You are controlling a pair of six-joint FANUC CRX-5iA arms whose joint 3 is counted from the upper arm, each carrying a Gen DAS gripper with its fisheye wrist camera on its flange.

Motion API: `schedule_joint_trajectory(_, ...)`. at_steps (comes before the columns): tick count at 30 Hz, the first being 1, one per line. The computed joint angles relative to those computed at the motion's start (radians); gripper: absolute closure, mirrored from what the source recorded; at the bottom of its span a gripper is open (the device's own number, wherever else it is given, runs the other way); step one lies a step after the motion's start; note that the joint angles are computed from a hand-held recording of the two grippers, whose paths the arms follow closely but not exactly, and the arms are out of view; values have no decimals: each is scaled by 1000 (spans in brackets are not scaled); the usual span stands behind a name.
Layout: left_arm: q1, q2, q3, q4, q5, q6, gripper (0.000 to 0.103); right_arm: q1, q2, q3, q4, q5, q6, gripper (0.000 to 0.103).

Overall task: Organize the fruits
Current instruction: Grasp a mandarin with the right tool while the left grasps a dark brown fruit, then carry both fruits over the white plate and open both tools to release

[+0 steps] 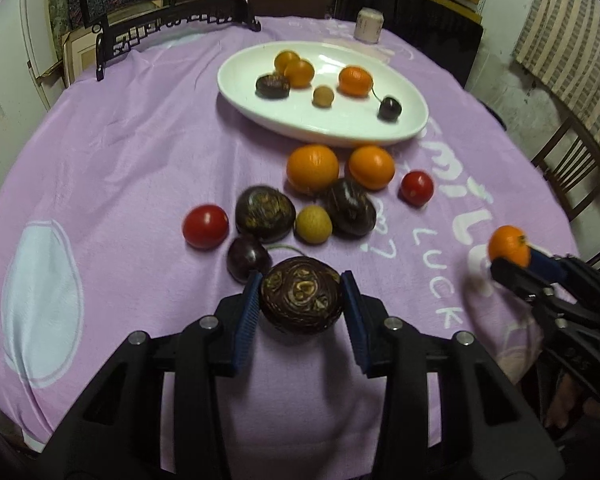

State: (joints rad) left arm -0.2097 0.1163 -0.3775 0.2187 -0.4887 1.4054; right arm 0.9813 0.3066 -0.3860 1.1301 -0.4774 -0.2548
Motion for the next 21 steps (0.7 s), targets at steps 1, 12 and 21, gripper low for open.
schedule_joint_trajectory(1,6,-3,1,27,-2,-34,63,-1,5,10,-11,0,13,66)
schedule_joint_trajectory(12,37,129,250,-11,-63,-17,63,-53,127,257,-230,-3,331,66)
schedule_joint_trajectory(21,52,407,655,-4,-247,49,62,-122,340,688,-585,-138,790,66)
